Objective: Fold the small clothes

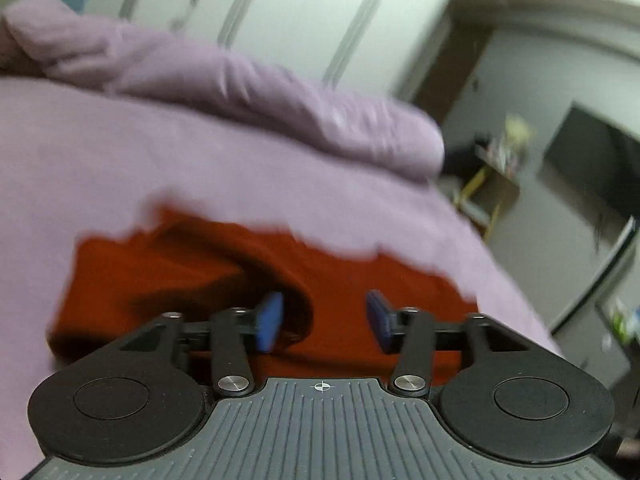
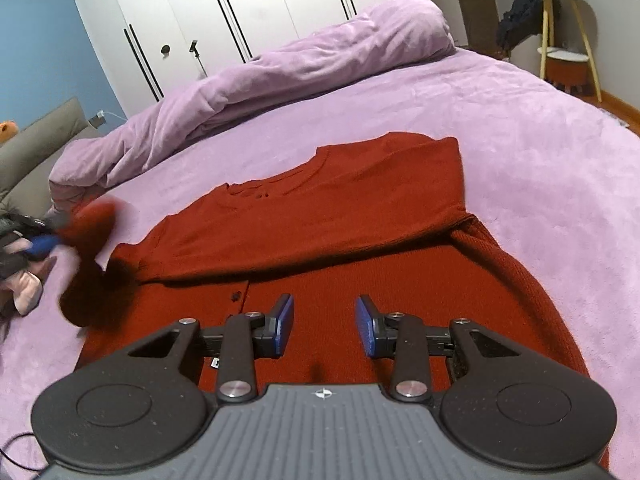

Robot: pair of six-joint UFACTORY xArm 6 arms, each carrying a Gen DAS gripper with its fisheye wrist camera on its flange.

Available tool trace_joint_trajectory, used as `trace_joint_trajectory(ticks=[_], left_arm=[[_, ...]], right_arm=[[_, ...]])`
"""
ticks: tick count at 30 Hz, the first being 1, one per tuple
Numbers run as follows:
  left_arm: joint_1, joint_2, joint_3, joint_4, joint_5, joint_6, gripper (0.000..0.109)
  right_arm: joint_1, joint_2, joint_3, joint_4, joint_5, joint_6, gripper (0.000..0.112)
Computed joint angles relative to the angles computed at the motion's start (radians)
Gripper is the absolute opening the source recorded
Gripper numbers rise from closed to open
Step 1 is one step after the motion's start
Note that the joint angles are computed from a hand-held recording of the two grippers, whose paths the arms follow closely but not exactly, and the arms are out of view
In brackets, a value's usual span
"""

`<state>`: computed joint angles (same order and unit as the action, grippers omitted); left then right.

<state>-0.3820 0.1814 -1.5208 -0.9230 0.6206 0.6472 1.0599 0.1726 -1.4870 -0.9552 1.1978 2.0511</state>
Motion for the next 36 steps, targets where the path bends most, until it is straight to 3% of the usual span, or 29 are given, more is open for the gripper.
trace_joint_trajectory(ticks=[2, 6, 10, 12, 17, 21, 23, 25, 27, 30, 33, 36], left_arm=[[-0.03, -0.02, 0.059, 0.092, -0.019, -0.08, 0.053], [-0.029, -0.059, 0.155, 0.258, -0.079, -0.239, 0.054], [-0.016, -0.098, 0.232, 0.513, -0.168, -0.432, 0.06], [0.007, -0.105, 0.249, 0.551, -0.179, -0.453, 0.061], [0.041, -0.135, 0.29, 0.511, -0.179, -0.435, 0.061], [0.04, -0.138, 0.317, 0.505, -0.194, -0.445, 0.061], [0.034, -0.142, 0.324, 0.497, -0.198, -0.446, 0.061], [0.031, -0.16, 0.34, 0.489, -0.198, -0.436, 0.061], [0.029, -0.157, 0.332, 0.509, -0.19, -0.455, 0.061], [0.024, -0.131, 0.292, 0.51, -0.163, -0.469, 0.061], [0.012, -0.112, 0.267, 0.534, -0.168, -0.487, 0.061], [0.002, -0.088, 0.234, 0.548, -0.158, -0.497, 0.061]], right_arm=[[-0.014, -0.021, 0.033, -0.008, -0.05, 0.01, 0.033], [-0.115, -0.033, 0.078, -0.03, -0.299, 0.05, 0.033], [-0.2, 0.078, -0.036, -0.04, -0.446, -0.019, 0.035], [-0.235, 0.143, -0.107, -0.013, -0.482, -0.036, 0.037], [-0.257, 0.196, -0.174, 0.039, -0.405, -0.005, 0.04], [-0.297, 0.262, -0.243, 0.176, -0.431, -0.156, 0.044], [-0.297, 0.294, -0.282, 0.182, -0.42, -0.192, 0.044], [-0.296, 0.314, -0.316, 0.183, -0.403, -0.226, 0.036], [-0.294, 0.304, -0.31, 0.165, -0.407, -0.231, 0.007], [-0.286, 0.262, -0.279, 0.076, -0.423, -0.22, 0.004], [-0.239, 0.219, -0.288, -0.07, -0.233, -0.245, 0.004], [-0.215, 0.182, -0.265, -0.074, -0.032, -0.352, 0.004]])
